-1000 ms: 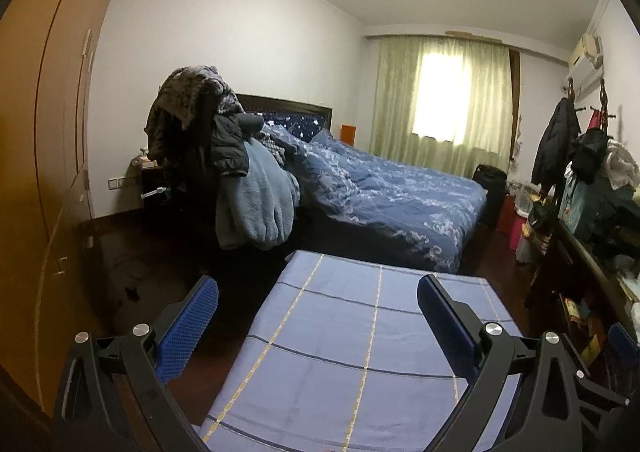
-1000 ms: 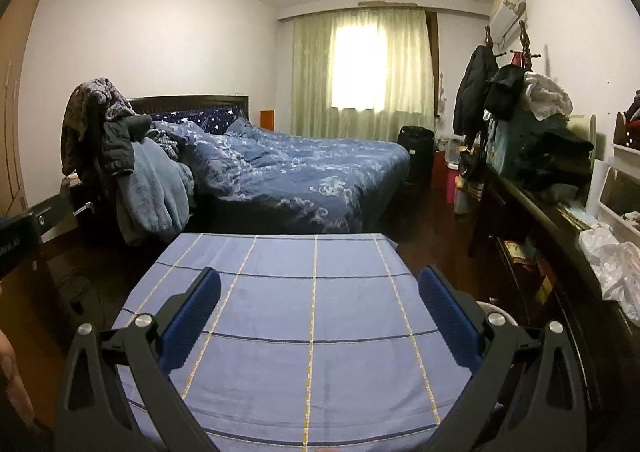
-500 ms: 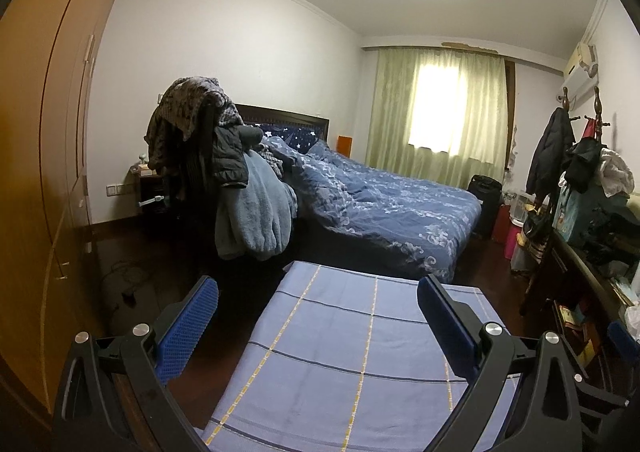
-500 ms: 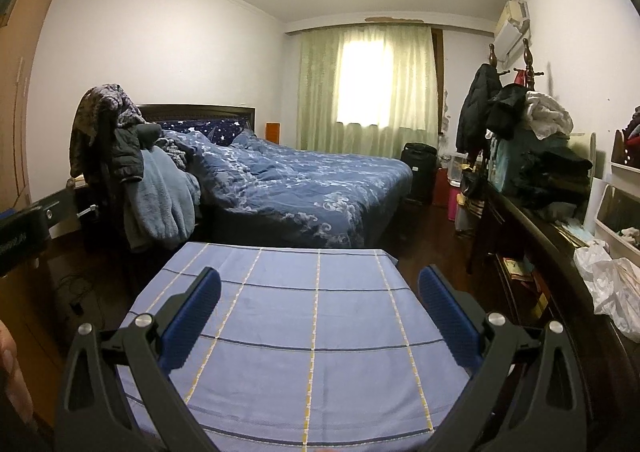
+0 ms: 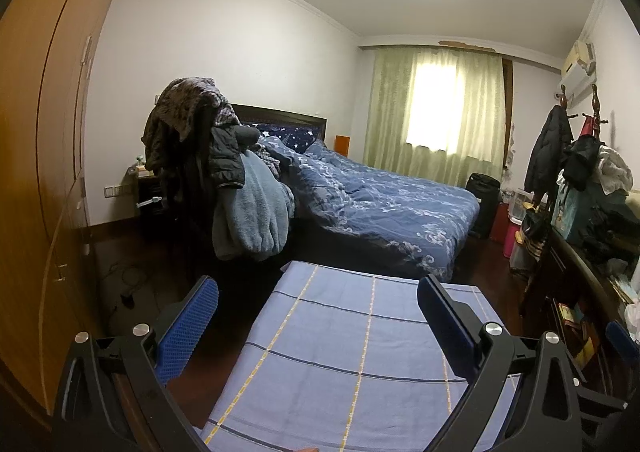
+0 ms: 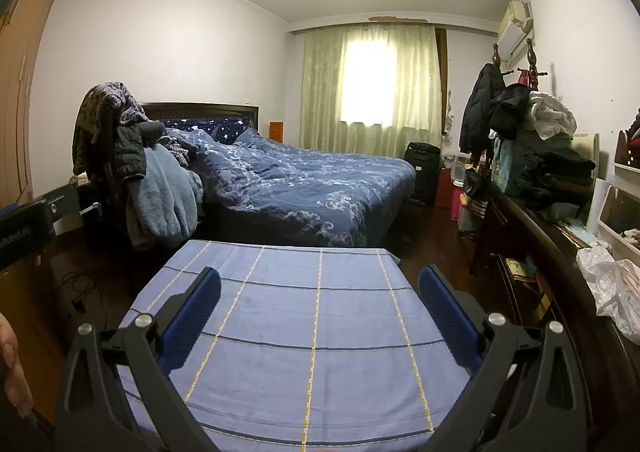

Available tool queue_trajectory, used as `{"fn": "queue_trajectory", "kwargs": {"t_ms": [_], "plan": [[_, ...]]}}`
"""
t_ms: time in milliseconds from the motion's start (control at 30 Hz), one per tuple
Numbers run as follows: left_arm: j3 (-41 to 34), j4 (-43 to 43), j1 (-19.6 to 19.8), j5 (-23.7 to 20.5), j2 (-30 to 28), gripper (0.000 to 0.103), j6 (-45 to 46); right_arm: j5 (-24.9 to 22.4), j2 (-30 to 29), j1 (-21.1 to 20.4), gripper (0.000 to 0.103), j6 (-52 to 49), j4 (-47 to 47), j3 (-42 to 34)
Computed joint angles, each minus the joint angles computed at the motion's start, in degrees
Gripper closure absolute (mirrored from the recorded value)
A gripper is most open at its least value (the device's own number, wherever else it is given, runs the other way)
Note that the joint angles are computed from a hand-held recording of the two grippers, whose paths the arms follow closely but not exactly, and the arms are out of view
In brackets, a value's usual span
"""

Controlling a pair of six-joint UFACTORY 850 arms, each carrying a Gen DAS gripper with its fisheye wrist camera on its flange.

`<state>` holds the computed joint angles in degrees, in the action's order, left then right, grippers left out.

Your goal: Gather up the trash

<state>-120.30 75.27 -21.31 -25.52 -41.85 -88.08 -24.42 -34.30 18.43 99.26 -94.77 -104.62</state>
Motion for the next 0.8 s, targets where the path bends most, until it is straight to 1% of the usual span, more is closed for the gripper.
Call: {"fn": "queue_trajectory", "kwargs": {"t_ms": [533, 800], "plan": [[-1.8, -0.1, -0.2, 0.1, -1.1, 0.004, 0.1, 0.0, 0.0, -0.1, 0.003, 0.2, -0.2, 0.0], [-1.9, 1.5, -0.7, 0.7, -0.9, 0.004, -0.5, 0.4, 0.1, -0.3, 0.003, 0.3, -0.4, 0.3]]}}
